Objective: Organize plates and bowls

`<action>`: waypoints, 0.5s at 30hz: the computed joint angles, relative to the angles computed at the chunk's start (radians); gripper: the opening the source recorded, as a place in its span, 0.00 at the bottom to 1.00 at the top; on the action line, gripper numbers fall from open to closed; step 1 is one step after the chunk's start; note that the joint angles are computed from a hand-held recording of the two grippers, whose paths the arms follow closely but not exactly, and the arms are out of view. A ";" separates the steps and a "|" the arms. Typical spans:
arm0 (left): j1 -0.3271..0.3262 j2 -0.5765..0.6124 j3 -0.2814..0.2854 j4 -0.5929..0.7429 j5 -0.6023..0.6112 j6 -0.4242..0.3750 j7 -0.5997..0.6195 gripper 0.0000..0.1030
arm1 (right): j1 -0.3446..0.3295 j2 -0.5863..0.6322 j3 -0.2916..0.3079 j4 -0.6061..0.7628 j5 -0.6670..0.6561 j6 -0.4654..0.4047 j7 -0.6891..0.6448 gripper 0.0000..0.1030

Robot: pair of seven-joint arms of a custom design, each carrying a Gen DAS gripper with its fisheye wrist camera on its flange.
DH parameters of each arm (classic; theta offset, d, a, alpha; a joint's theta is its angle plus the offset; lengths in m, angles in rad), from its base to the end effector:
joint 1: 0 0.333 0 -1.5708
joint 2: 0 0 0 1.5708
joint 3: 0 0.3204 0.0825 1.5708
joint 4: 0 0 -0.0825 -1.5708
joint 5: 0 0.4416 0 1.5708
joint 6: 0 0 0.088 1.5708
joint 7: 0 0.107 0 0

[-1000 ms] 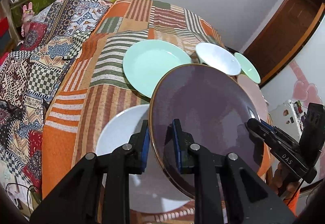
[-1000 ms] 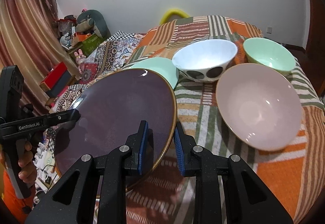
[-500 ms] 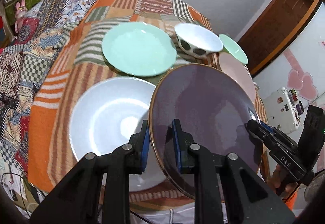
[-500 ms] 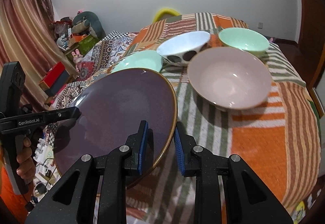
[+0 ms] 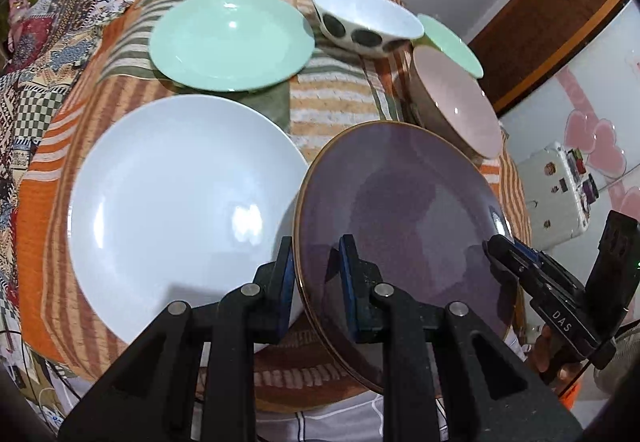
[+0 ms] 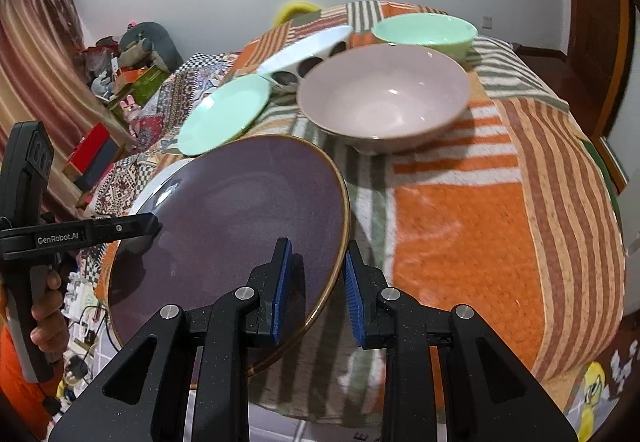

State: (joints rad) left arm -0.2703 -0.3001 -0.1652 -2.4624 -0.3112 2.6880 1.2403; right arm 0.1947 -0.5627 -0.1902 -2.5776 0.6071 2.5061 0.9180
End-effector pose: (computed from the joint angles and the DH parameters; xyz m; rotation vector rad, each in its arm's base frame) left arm 0.4806 -0.2139 0.4344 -2.2345 1.9556 -0.8251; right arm 0.4621 -0.0031 0.4738 -1.9188 1.4903 -0.1753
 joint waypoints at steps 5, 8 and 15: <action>-0.010 0.050 -0.003 0.037 -0.010 -0.014 0.020 0.19 | -0.023 0.012 -0.005 -0.001 -0.011 -0.006 0.011 0.23; -0.016 0.079 -0.004 0.059 -0.036 -0.015 0.043 0.19 | -0.037 0.015 -0.009 -0.003 -0.021 -0.012 0.015 0.23; -0.004 0.137 -0.032 0.110 -0.008 -0.032 0.034 0.19 | -0.060 0.039 -0.001 0.008 -0.041 -0.012 0.034 0.23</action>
State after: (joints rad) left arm -0.2747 -0.1635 -0.1969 -2.3526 -0.3189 2.6561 1.2739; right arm 0.1346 -0.5241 -0.1917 -2.5693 0.5657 2.4943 0.9521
